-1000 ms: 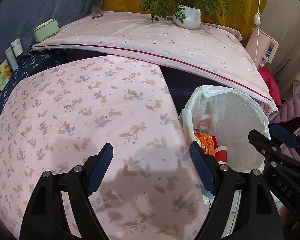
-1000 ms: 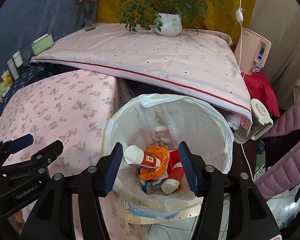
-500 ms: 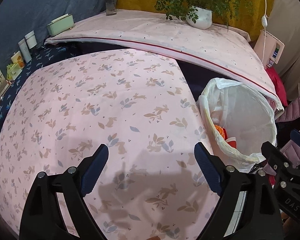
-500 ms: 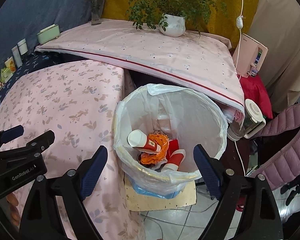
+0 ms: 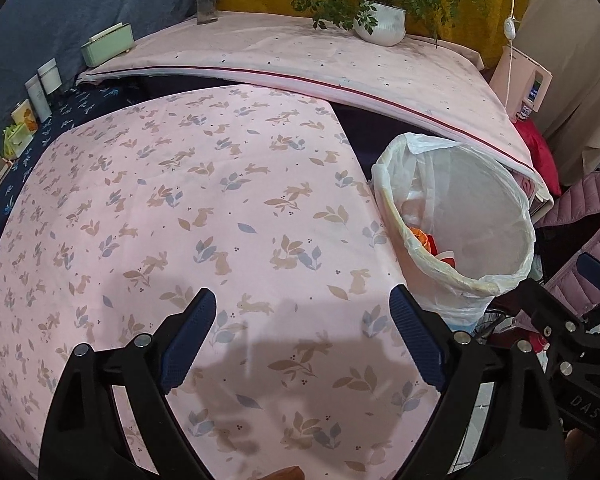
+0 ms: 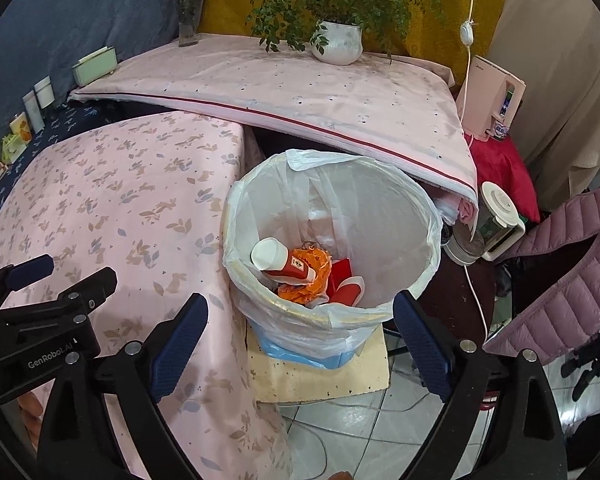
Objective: Collect trash
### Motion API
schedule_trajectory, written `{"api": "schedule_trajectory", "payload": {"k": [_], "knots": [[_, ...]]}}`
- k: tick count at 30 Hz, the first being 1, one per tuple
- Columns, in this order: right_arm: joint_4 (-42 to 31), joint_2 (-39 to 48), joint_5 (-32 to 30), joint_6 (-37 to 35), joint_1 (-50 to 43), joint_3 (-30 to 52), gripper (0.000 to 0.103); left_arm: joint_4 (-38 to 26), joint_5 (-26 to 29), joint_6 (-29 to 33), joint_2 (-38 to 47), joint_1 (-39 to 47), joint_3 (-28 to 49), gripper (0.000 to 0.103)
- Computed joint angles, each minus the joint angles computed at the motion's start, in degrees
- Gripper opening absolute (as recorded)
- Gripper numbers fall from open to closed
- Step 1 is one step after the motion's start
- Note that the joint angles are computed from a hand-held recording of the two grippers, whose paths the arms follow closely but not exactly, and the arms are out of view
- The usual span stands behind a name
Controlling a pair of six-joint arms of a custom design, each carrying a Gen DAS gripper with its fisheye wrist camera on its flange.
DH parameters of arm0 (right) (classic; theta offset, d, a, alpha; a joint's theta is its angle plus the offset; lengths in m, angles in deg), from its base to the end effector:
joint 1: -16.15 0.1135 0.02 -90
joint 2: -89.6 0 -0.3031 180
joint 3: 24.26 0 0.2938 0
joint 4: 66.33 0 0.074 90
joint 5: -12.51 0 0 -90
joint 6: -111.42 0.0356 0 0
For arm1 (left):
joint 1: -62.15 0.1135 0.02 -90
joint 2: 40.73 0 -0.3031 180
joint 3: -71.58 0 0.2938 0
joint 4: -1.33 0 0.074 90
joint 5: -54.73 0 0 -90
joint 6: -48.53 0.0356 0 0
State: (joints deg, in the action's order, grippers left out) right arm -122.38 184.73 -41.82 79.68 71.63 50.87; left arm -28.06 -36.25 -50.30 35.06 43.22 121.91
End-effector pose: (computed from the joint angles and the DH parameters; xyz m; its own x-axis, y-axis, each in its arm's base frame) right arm 0.2143 0.2750 0.2150 -0.7908 0.0694 -0.6081 0.1575 0.9832 -0.0927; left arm 0.2593 -0.0883 0.1914 -0.8126 0.1164 -0.5710 0.1926 0.9784 -0.0746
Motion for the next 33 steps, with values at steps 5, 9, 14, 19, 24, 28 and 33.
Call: {"api": "schedule_trajectory", "payload": {"k": [5, 9, 14, 19, 24, 28, 33], "knots": [[-0.02, -1.27, 0.19, 0.53, 0.05, -1.10, 0.090, -0.74, -0.07, -0.51, -0.37, -1.13, 0.34, 0.084], [-0.43, -1.88, 0.55, 0.65, 0.34, -1.49, 0.090, -1.04, -0.37, -0.41, -0.64, -2.16, 0.63, 0.084], [-0.65, -2.47, 1.11, 0.63, 0.84, -1.66, 0.090, -1.68, -0.21, -0.79, -0.64, -3.25, 1.09, 0.084], [-1.21, -2.62, 1.49, 0.95, 1.07, -1.65, 0.090, -1.66, -1.75, -0.74, -0.87, -4.56, 1.17, 0.084], [-1.67, -2.32, 1.67, 1.03, 1.16, -1.55, 0.090, -1.47, -1.69, -1.48, -0.93, -4.54, 1.00, 0.084], [-1.70, -2.38, 1.62, 0.95, 1.23, -1.74, 0.090, -1.57, -2.40, -1.72, -1.36, -4.77, 0.83, 0.084], [-1.66, -2.34, 1.73, 1.13, 1.23, -1.79, 0.090, -1.58, -2.75, -2.88, -1.41, -5.00, 1.08, 0.084]]}}
